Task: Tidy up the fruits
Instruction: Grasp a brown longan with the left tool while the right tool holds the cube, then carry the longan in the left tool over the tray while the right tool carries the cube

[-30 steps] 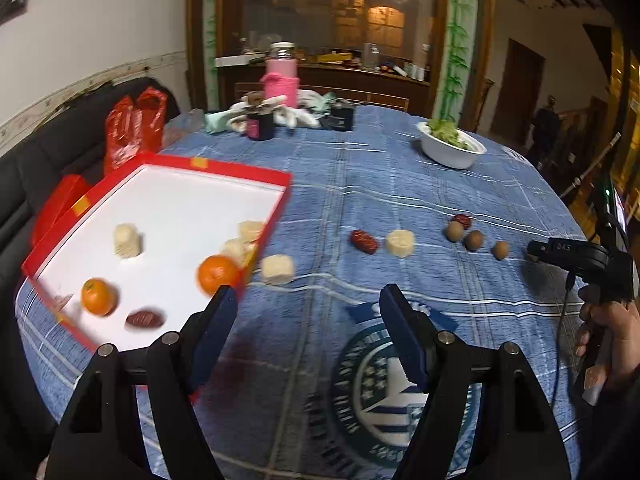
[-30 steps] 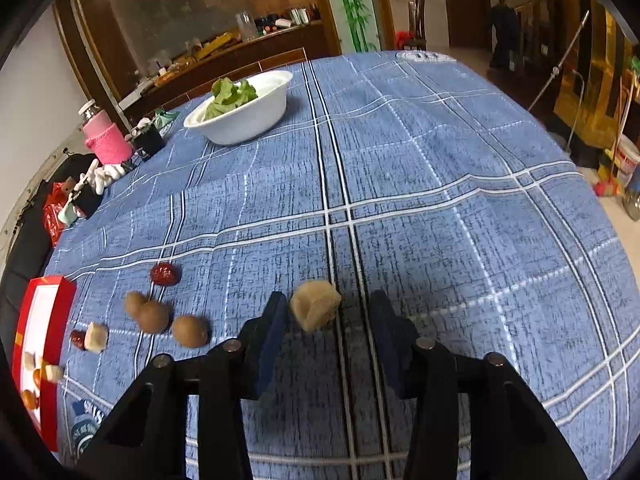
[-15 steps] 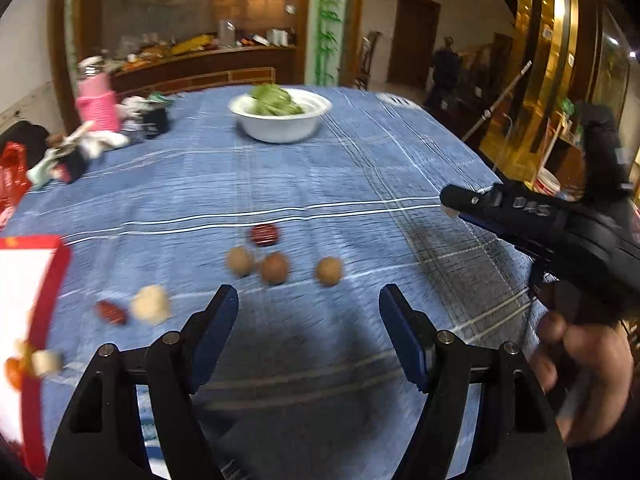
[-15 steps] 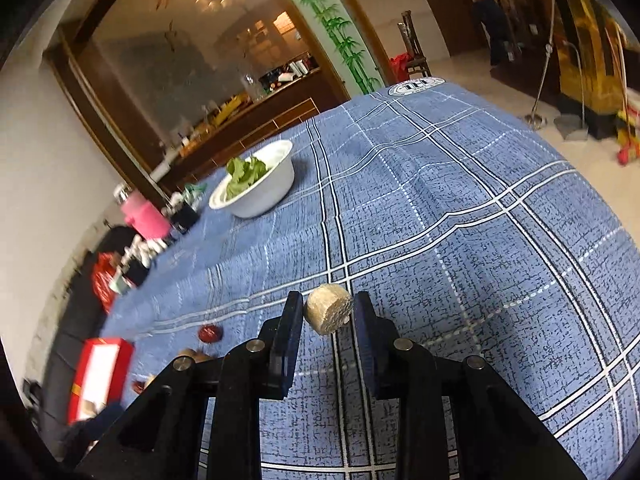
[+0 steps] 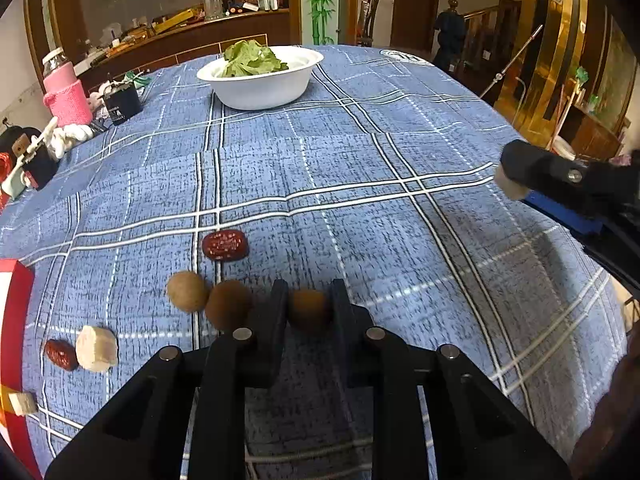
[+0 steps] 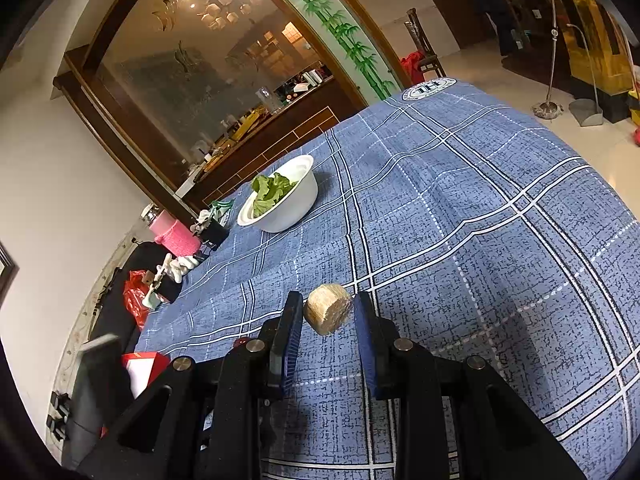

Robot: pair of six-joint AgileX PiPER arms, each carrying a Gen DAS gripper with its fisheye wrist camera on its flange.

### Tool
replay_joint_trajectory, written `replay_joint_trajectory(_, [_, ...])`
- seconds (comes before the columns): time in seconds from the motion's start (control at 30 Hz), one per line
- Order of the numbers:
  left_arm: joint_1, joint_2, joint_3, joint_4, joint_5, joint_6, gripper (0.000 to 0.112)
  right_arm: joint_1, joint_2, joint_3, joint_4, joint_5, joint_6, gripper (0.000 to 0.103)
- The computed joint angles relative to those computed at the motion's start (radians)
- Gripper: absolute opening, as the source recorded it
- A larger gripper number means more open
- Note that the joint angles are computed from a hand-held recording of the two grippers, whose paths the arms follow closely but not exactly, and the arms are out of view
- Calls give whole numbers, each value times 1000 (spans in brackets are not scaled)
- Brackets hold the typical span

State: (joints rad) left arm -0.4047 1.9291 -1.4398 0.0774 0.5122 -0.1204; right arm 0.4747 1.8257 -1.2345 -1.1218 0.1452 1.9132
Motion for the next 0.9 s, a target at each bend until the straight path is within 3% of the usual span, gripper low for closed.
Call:
replay_joint_trajectory(0.3, [74,-341,364,-52,-171,56,18,24,3,-10,-38,40,7,27])
replay_joint_trajectory(0.47, [186,-431,476,-158,-195,157,18,67,22,-60,30,124,-127,27])
replay_joint_trajectory(0.57, [248,-456,515,-233,-204,229,18,104,38,-112,125,208,-245,27])
replay_joint_trajectory(0.73, [310,-482,556,-404,-221,400,18,246,18,-142,101,355,-300,27])
replay_joint_trajectory(0.9, [326,-512,613,-484,-263,482,18,397,36,-191,113,531,-366,27])
